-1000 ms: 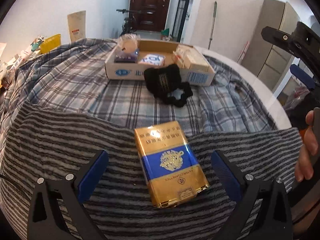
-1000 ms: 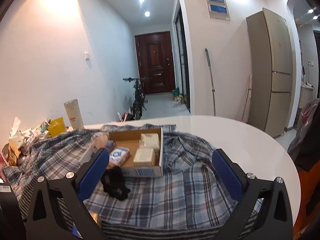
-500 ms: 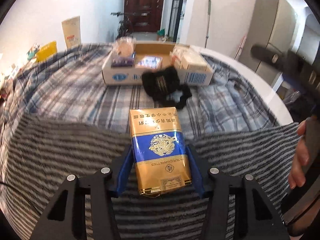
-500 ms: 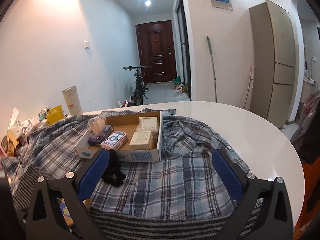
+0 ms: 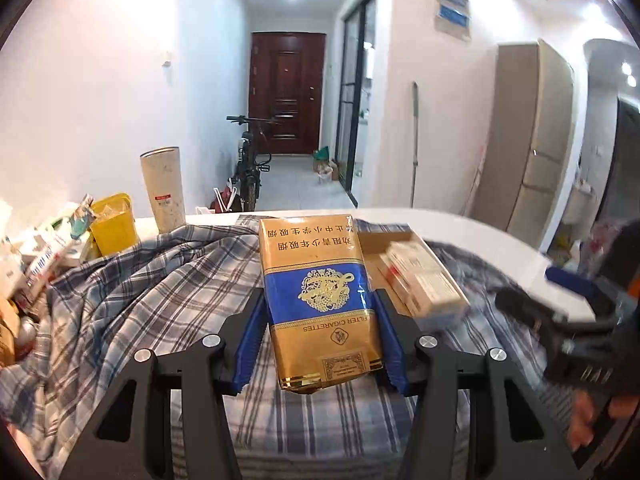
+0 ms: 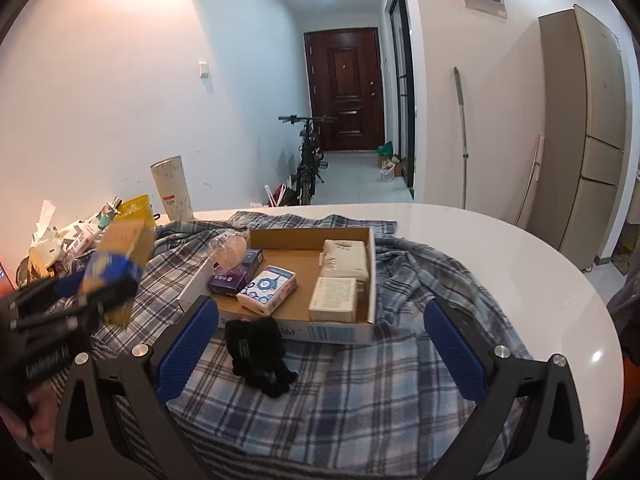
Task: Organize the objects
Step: 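Lift the gold pack with the left gripper while the right grasps the black fabric pouch, then lower the gold pack into the box and open the left gripper while the right carries the pouch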
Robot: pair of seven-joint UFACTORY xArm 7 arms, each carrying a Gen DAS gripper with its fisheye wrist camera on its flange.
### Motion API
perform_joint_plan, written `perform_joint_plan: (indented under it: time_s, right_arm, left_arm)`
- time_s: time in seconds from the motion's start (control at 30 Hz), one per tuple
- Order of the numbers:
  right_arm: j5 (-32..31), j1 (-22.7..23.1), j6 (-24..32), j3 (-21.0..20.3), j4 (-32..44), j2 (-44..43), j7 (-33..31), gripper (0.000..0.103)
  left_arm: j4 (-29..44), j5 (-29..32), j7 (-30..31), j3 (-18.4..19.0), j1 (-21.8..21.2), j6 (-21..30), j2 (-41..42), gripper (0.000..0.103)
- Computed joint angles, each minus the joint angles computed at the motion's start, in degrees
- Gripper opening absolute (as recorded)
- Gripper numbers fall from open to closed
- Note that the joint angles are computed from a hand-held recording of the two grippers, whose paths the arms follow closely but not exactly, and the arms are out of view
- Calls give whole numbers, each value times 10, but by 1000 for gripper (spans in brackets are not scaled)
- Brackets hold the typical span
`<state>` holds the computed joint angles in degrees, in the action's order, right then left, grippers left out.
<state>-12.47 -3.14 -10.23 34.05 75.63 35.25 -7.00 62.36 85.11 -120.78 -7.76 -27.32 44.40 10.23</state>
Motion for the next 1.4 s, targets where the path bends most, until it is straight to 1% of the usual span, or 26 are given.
perform_joint_plan:
  time_s: [0.03,0.07,0.13,0.2,0.23,0.27,0.3,0.33,0.4,0.5,0.57,0.63,0.67,0.7,0.73,0.77,0.8,0.83,0.93,1.0,1.07,1.13,1.23,1.33,1.37,1.4]
  right_arm:
    - [7,27,23,-24,18,4,3,103]
    - [13,34,47,-24,34,15,-1,103]
    - [23,22,89,7,63,44,-26,102]
    - [34,55,119,-17,90,57,-34,102]
    - [36,74,134,-34,105,64,-38,102]
    - [39,92,148,-48,118,70,-41,102]
    - [42,106,162,-59,130,76,-46,102]
    - [44,118,176,-68,143,83,-53,102]
    - [52,139,197,-83,161,93,-63,100]
    - [62,176,230,-112,198,116,-73,95]
    - [70,198,246,-133,216,129,-75,89]
    - [76,217,256,-153,226,135,-81,79]
    - [80,222,259,-159,228,136,-85,77]
    - [88,223,260,-160,228,136,-92,70]
    - [99,218,261,-155,226,135,-102,57]
    - [111,211,264,-147,225,135,-114,50]
    - [124,204,264,-139,220,133,-123,48]
    - [138,194,257,-129,212,130,-135,46]
    - [174,164,225,-97,180,116,-180,44]
    - [196,134,185,-62,152,107,-221,44]
    - [211,94,129,-13,121,103,-262,44]
    - [203,53,61,34,89,102,-285,44]
    - [171,10,-18,81,59,110,-278,44]
    - [142,-24,-40,116,53,123,-256,44]
    - [138,-20,-49,109,52,121,-248,44]
    - [141,-4,-74,84,44,108,-242,44]
  left_arm:
    - [-2,6,-9,3,3,-3,2,55]
    - [-5,13,-23,6,5,-3,5,55]
    - [-11,27,-48,10,8,3,14,55]
    - [-7,22,-54,12,7,24,32,55]
    - [-1,7,-42,13,10,20,42,55]
    - [-1,-4,-36,15,15,-5,44,55]
    - [-5,7,-46,10,28,-30,41,55]
    - [-8,10,-50,21,18,-32,39,55]
    - [-8,13,-51,21,13,-19,39,55]
    - [-11,14,-55,22,14,-26,38,55]
    - [-12,14,-60,22,13,-24,37,55]
    - [-14,18,-67,21,13,-25,35,55]
    - [-14,19,-70,21,13,-24,35,55]
    - [-14,19,-71,21,13,-23,36,55]
    - [-14,17,-69,21,13,-23,36,55]
    - [-13,17,-69,20,13,-23,37,55]
    - [-13,17,-69,20,12,-22,37,55]
    - [-14,18,-71,20,12,-20,37,55]
    - [-18,29,-84,19,7,-9,34,55]
    - [-18,35,-86,18,7,-7,35,55]
    - [-16,35,-80,16,7,-7,37,55]
    - [-12,34,-72,16,5,-4,41,55]
    - [-10,39,-69,16,2,2,43,55]
    - [-10,44,-69,15,0,4,43,55]
    - [-10,46,-70,15,-1,5,42,55]
    - [-11,47,-71,15,-1,6,42,55]
